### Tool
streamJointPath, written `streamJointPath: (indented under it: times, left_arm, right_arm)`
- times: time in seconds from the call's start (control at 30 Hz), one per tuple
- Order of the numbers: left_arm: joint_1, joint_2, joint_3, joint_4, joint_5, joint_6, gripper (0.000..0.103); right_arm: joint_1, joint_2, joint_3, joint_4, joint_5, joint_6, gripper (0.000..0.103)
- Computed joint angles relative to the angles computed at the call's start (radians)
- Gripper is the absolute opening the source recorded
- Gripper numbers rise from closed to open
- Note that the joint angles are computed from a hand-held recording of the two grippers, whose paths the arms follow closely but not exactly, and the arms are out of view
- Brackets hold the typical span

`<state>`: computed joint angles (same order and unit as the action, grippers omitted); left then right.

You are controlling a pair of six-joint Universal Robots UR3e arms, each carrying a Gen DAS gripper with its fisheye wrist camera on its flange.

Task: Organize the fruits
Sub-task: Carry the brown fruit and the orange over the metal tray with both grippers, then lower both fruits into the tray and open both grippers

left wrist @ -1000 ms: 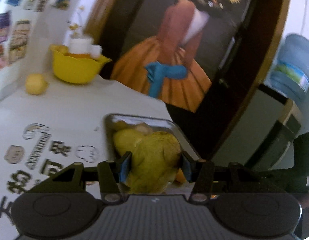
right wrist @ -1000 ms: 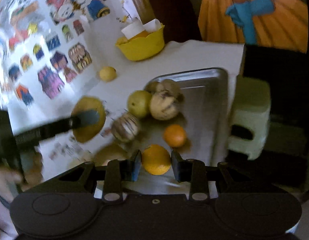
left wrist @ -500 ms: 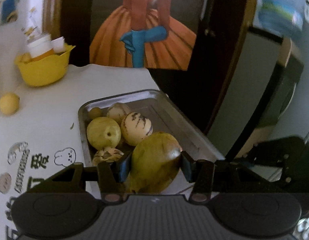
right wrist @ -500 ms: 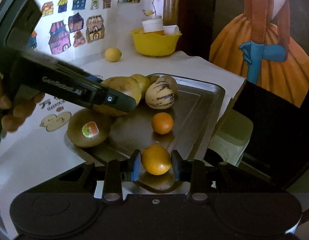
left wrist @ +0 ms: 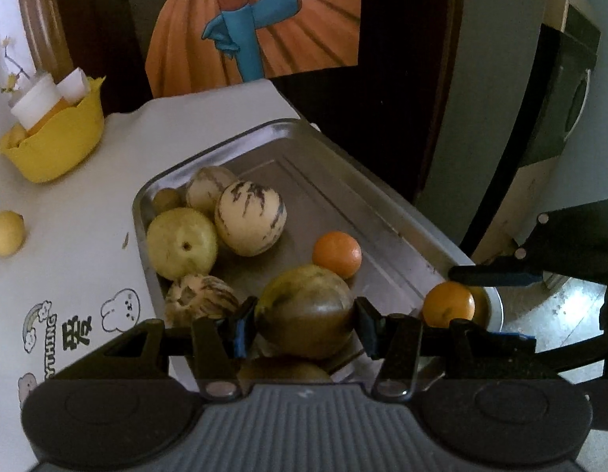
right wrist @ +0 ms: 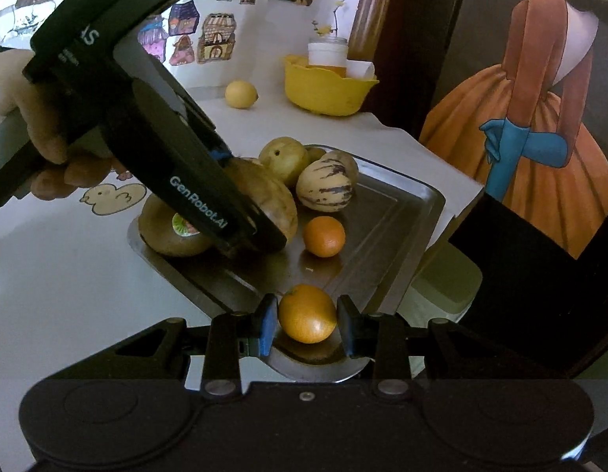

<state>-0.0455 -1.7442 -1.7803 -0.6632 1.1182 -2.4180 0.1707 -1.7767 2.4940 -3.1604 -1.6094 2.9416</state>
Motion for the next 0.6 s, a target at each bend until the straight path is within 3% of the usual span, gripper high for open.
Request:
streamJointPath:
  times: [0.4,0.6]
  left_arm:
    - [0.031,0.049,-0.003,-0.031,-0.035,-0.014,0.057]
    - [0.103,0.180,-0.083,-0.045,-0.105,-0.017,0.067]
  right_arm:
    - [0.038,0.011,0.015,-0.036,-0.049,0.036,0.036]
    - [0.069,-0.007,0.023,-0.043,-0.077,0.091,0.046]
